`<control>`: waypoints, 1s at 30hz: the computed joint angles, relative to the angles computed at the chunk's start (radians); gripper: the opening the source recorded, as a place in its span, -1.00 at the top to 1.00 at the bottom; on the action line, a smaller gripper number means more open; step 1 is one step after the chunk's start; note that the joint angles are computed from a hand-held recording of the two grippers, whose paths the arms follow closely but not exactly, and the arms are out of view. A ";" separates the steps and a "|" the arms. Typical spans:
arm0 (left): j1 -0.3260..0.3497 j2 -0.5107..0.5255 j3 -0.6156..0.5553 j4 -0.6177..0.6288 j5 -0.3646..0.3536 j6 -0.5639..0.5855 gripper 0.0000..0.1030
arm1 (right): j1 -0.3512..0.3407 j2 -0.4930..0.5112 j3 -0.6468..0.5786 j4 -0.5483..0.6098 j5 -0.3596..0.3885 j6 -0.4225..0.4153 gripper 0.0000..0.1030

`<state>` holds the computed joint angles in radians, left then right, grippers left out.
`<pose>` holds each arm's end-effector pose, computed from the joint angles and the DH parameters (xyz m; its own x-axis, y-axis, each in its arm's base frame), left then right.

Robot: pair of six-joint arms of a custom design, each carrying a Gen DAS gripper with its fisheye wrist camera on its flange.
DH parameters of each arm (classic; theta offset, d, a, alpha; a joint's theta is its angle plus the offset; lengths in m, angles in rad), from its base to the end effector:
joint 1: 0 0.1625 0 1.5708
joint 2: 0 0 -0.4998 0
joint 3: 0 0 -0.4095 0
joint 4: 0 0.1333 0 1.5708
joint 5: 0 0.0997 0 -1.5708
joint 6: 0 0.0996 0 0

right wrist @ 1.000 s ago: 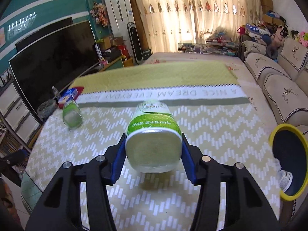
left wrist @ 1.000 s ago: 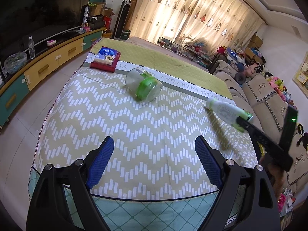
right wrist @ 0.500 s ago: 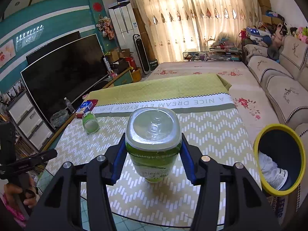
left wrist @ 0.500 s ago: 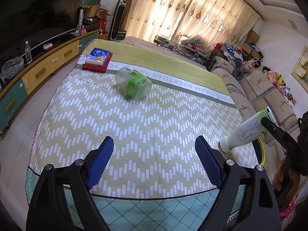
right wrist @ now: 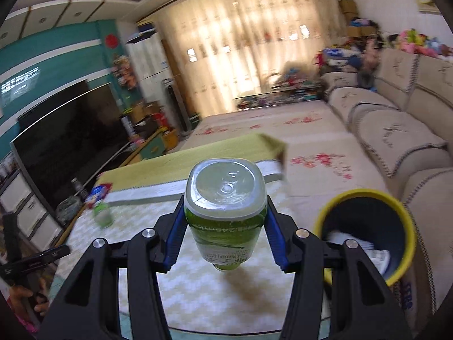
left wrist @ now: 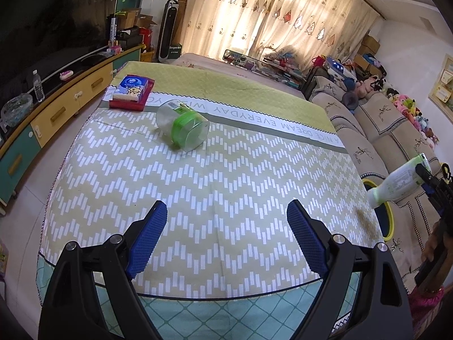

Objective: Collect trash
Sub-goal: 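Carry the bottle with the right gripper over the bin and release, then close the left gripper around the clear cup with the green lid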

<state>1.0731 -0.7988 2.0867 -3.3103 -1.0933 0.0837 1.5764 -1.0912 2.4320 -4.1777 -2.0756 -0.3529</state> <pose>-0.1249 -0.6050 0.0913 -0.8372 0.3130 -0.4485 0.5013 0.7671 -0.4003 0.0876 -0.4366 0.2762 -0.8232 0.3246 0.4659 -0.3050 0.4393 -0.8450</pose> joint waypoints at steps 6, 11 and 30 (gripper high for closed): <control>-0.006 0.031 -0.034 0.019 0.020 -0.009 -0.66 | -0.142 -0.066 0.021 -0.056 -0.068 0.017 0.04; -0.013 0.065 -0.078 0.046 0.049 -0.018 -0.68 | -0.299 -0.115 0.007 0.068 -0.042 0.130 -0.07; 0.072 0.255 -0.456 0.263 0.248 -0.175 -0.76 | -0.376 -0.097 0.015 0.082 0.078 0.136 -0.32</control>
